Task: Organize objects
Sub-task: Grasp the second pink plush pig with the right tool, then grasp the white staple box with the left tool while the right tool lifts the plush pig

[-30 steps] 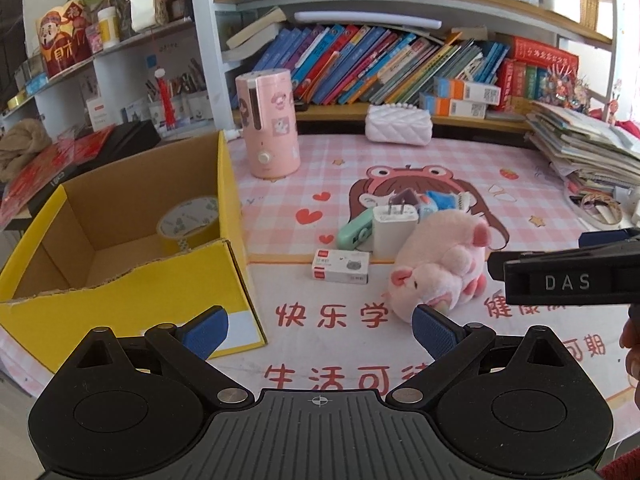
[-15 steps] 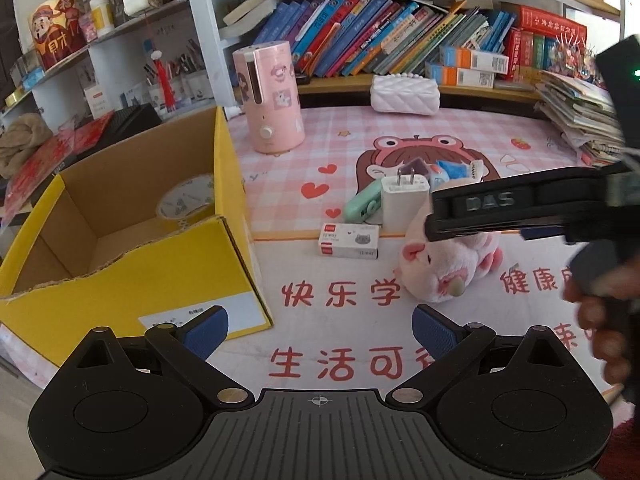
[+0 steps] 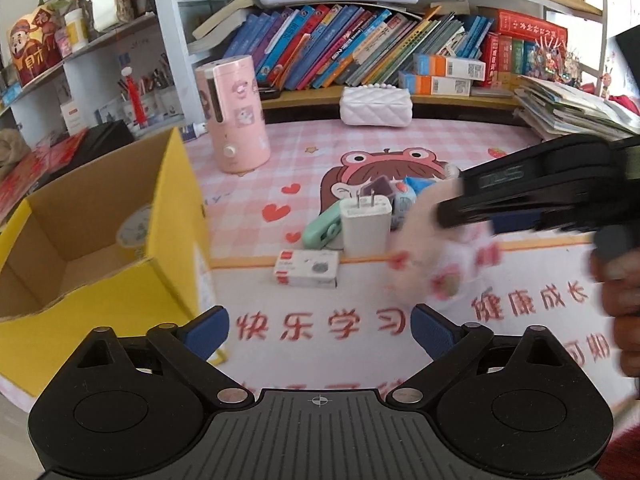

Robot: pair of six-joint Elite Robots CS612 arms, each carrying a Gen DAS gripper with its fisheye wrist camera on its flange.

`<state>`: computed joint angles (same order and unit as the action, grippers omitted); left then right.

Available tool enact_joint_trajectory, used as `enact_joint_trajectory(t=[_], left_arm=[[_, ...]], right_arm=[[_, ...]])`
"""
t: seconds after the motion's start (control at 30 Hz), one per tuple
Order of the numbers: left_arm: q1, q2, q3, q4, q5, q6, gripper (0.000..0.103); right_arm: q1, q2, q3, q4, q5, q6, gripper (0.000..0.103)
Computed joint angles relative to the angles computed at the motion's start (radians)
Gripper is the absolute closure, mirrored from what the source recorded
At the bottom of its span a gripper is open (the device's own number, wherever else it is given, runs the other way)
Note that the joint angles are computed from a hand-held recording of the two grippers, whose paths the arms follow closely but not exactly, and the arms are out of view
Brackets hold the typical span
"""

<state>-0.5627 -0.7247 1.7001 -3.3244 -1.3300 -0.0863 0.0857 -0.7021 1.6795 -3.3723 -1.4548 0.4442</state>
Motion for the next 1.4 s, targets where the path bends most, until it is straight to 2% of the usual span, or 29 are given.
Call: enact_joint_trajectory(t=[0.07, 0.1, 0.23, 0.3, 0.37, 0.4, 0.43, 0.5, 0.57, 0.67, 0.73, 0.83, 1.0, 1.27, 1.4], left_arm=[[-0.006, 0.014, -0.032, 0.049, 0.021, -0.01, 0.018], [-0.008, 0.019, -0.045, 0.071, 0.033, -0.017, 0.021], [-0.016, 0.05, -0.099, 0.117, 0.091, -0.048, 0.024], [-0.017, 0.065, -0.125, 0.129, 0.118, -0.067, 0.024], [-0.017, 0.079, -0.152, 0.154, 0.136, -0.084, 0.024], [-0.017, 0.085, -0.165, 0.167, 0.142, -0.089, 0.024], [-0.017, 0.091, -0.176, 0.178, 0.149, -0.091, 0.024], [-0.015, 0.104, -0.199, 0.203, 0.157, -0.097, 0.024], [-0.011, 0.114, -0.217, 0.228, 0.15, -0.115, 0.025], [-0.003, 0.124, -0.239, 0.268, 0.129, -0.152, 0.031], [0.001, 0.129, -0.244, 0.256, 0.116, -0.175, 0.032], [0.012, 0.132, -0.249, 0.249, 0.072, -0.21, 0.042], [0.016, 0.119, -0.238, 0.266, 0.043, -0.215, 0.045], [0.016, 0.062, -0.147, 0.181, 0.022, -0.19, 0.045], [0.017, 0.036, -0.116, 0.173, 0.01, -0.175, 0.045]], right_arm=[[-0.002, -0.01, 0.016, -0.028, -0.044, -0.017, 0.066], [-0.005, -0.015, 0.025, -0.042, -0.059, -0.027, 0.09], [-0.016, -0.029, 0.044, -0.031, -0.093, -0.069, 0.091], [-0.025, -0.032, 0.053, -0.037, -0.075, -0.078, 0.09], [-0.029, -0.035, 0.057, -0.029, -0.068, -0.083, 0.086], [-0.03, -0.035, 0.057, -0.028, -0.07, -0.085, 0.076], [-0.031, -0.035, 0.057, -0.032, -0.072, -0.09, 0.059], [-0.03, -0.033, 0.058, -0.045, -0.078, -0.097, 0.044], [-0.033, -0.03, 0.057, -0.056, -0.062, -0.11, 0.042], [-0.036, -0.029, 0.055, -0.051, -0.051, -0.118, 0.028], [-0.037, -0.028, 0.053, -0.046, -0.052, -0.119, 0.017], [-0.039, -0.027, 0.049, -0.027, -0.046, -0.116, 0.009], [-0.044, -0.02, 0.032, 0.038, -0.013, -0.09, 0.003], [-0.04, 0.016, -0.031, 0.132, 0.009, -0.014, 0.002], [-0.03, 0.029, -0.057, 0.169, -0.016, 0.004, 0.004]])
